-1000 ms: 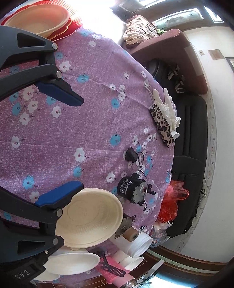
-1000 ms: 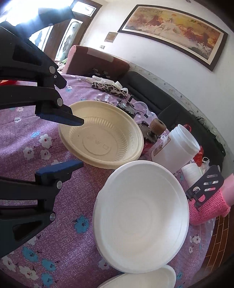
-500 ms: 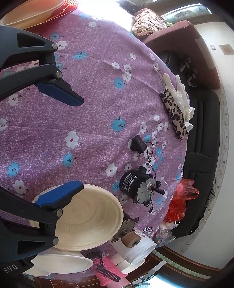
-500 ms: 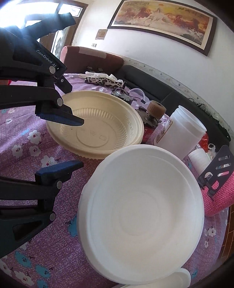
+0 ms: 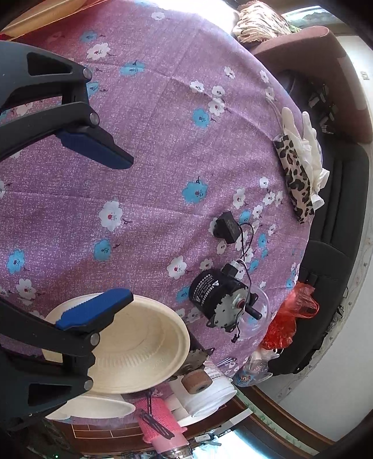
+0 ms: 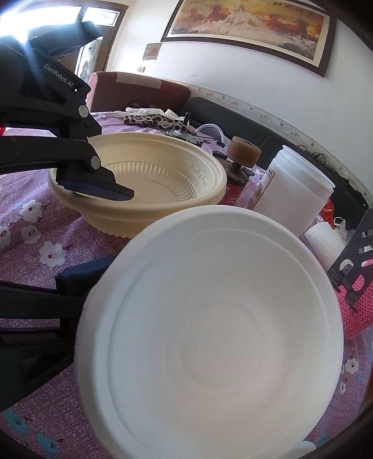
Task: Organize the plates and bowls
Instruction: 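Close both grippers on the rim of the handled cream bowl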
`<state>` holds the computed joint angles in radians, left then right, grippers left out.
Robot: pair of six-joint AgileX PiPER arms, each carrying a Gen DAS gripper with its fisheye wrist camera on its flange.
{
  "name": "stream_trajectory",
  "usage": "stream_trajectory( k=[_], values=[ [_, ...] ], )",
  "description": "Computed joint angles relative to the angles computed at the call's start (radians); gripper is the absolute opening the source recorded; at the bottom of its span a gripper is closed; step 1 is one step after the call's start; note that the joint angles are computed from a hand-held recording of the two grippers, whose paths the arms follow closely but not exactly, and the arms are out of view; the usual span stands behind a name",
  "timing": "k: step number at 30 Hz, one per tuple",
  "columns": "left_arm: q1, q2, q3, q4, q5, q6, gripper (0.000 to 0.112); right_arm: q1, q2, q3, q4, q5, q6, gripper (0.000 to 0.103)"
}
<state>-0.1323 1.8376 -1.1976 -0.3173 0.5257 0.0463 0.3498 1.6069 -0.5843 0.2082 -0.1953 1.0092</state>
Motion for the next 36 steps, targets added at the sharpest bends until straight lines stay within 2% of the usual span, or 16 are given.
stream_trajectory(
  k=[5, 8, 12, 14, 18, 23, 25, 29, 33, 36],
  values=[
    [0.006, -0.027, 0.012, -0.047, 0.006, 0.039, 0.084, 0.020, 0.007, -0.009, 0.173, -0.002, -0.192, 0.044],
    [0.028, -0.043, 0.006, -0.112, 0.039, 0.109, 0.084, 0.036, 0.016, -0.020, 0.312, -0.004, -0.340, 0.043],
    [0.032, -0.101, 0.042, -0.098, -0.009, 0.087, 0.086, 0.047, 0.037, -0.054, 0.442, 0.006, -0.491, 0.034],
    [0.028, -0.092, 0.036, -0.132, 0.005, 0.123, 0.087, 0.051, 0.050, -0.065, 0.469, 0.011, -0.526, 0.028],
    [-0.014, -0.047, 0.021, -0.123, 0.009, 0.126, 0.087, 0.067, 0.067, -0.088, 0.639, 0.015, -0.704, 0.020],
    [-0.024, 0.007, -0.003, -0.130, 0.028, 0.136, 0.087, 0.070, 0.078, -0.112, 0.676, 0.039, -0.765, 0.018],
    [-0.022, 0.009, -0.002, -0.124, 0.024, 0.131, 0.087, 0.071, 0.083, -0.120, 0.650, 0.050, -0.747, 0.018],
    [-0.015, 0.004, 0.002, -0.129, 0.028, 0.137, 0.087, 0.083, 0.088, -0.133, 0.700, 0.065, -0.804, 0.018],
    [-0.026, 0.011, -0.007, -0.079, 0.036, 0.102, 0.087, 0.095, 0.095, -0.144, 0.724, 0.093, -0.843, 0.018],
    [-0.039, 0.016, -0.011, -0.029, 0.051, 0.065, 0.087, 0.108, 0.096, -0.146, 0.816, 0.096, -0.934, 0.018]
  ],
)
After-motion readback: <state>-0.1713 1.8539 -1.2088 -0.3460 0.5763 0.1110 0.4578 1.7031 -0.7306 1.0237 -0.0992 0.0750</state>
